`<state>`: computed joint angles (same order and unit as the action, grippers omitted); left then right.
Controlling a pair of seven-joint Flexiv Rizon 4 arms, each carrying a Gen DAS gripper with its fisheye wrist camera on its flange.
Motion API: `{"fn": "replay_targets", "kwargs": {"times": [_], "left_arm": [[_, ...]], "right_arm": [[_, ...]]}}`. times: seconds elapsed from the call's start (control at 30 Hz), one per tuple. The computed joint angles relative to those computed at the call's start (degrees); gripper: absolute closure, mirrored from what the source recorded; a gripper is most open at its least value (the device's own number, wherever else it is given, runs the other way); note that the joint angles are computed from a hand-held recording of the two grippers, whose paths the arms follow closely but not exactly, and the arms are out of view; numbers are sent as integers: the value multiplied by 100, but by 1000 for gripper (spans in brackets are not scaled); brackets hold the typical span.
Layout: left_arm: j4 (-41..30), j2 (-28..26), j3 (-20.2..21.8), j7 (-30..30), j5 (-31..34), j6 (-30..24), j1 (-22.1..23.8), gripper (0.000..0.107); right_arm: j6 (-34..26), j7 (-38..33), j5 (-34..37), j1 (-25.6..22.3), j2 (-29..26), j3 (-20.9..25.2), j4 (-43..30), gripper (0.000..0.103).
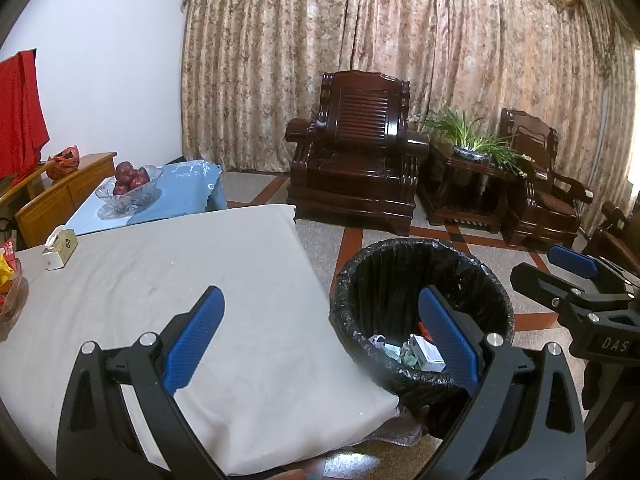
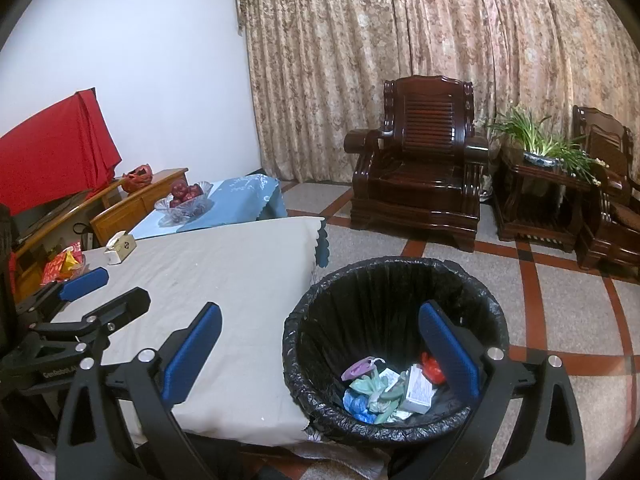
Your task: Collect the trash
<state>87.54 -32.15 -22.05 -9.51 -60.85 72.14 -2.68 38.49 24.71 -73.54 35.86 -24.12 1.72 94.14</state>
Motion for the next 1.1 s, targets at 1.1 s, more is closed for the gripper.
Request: {"fn": "replay_targets", "kwargs": {"times": [1.1], "left_arm": [[49,21,17,31,-26,1,0,12]], "right_arm": [[26,0,13,-1,-14,-7,-4,6]]}}
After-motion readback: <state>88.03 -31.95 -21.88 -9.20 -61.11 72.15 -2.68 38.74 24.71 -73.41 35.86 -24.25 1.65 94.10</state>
